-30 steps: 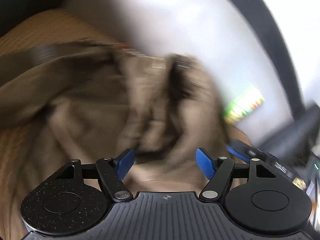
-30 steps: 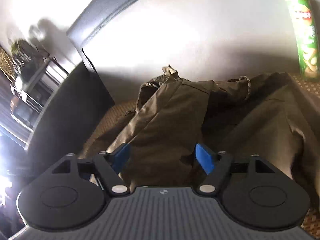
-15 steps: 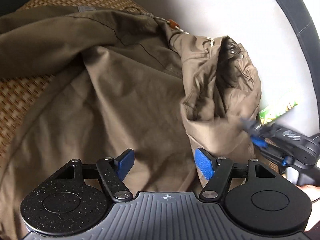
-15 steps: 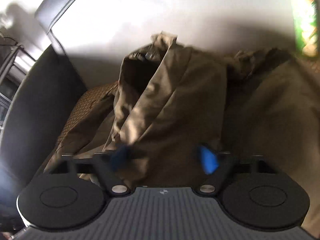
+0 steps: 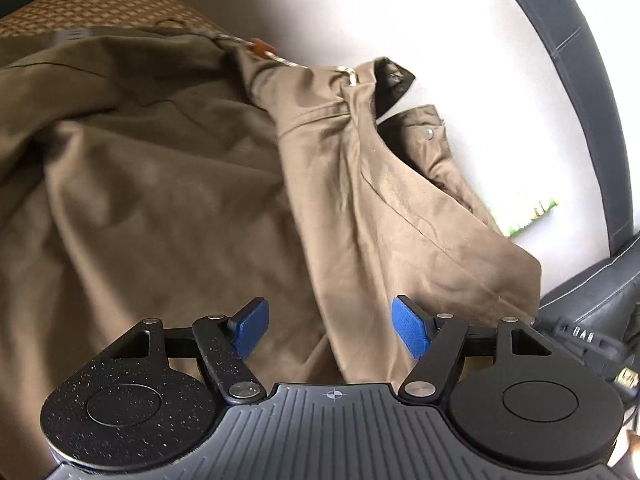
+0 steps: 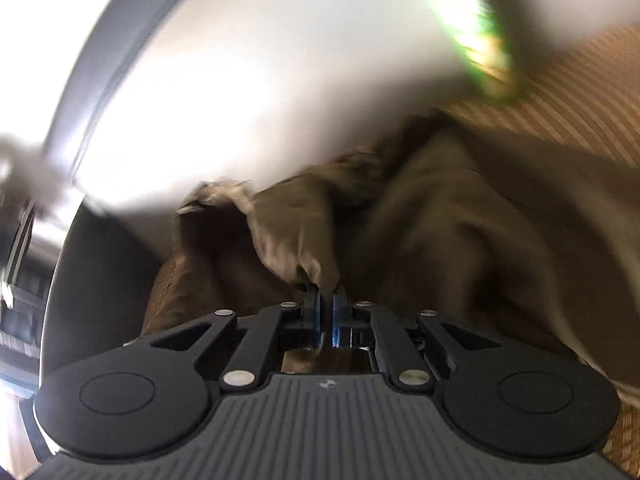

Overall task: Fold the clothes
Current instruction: 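Grasp the jacket collar with the left tool while the right tool grasps fabric beside it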

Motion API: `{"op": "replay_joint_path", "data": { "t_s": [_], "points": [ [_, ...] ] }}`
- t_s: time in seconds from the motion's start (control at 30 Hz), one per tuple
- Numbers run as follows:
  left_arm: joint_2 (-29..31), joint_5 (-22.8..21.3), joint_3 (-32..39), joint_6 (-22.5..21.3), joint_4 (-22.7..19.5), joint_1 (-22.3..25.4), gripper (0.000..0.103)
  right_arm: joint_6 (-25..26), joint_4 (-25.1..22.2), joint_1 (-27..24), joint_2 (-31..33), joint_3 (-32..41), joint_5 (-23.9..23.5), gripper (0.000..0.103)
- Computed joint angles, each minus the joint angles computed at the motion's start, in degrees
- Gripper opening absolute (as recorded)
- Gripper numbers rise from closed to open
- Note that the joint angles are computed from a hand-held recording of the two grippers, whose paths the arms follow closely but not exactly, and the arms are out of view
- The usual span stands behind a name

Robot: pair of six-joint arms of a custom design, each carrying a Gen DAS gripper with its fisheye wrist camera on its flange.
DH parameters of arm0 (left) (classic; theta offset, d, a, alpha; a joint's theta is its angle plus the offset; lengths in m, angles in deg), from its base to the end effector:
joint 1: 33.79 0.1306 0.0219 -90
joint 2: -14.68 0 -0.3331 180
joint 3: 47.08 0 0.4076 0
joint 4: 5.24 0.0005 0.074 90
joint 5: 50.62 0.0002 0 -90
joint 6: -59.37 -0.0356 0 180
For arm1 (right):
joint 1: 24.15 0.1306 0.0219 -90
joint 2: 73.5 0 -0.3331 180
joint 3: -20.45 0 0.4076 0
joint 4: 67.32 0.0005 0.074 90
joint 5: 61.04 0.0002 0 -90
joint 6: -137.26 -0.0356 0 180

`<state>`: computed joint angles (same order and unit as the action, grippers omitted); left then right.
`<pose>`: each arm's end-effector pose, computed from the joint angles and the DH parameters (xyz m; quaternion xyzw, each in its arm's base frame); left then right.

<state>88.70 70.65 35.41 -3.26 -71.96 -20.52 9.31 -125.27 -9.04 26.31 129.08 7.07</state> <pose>0.3821 0.0706 0.4220 -0.2525 0.8942 -0.2896 0.2296 0.5289 0.1560 0.4403 0.1172 0.9149 0.3123 0.2272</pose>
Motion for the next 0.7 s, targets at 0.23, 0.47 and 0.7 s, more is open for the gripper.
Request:
{"op": "replay_joint_path", "data": {
  "t_s": [0.23,0.47,0.7],
  "points": [
    [4.2,-1.8,-0.5,5.4,5.6,-1.2,0.081,-0.8,4.5,0.5,-2.0,-4.1,-1.5,0.006],
    [9.7,-1.3,1.1,6.6,7.7,-2.2,0.0,-0.9,4.4,0.5,-1.4,-4.1,-0.8,0.006],
    [5.2,2.8,7.6,-2.7,3.0,3.5,0.0,-1.6,2.1,0.6,-1.2,0.0,-6.7,0.006]
  ]
}}
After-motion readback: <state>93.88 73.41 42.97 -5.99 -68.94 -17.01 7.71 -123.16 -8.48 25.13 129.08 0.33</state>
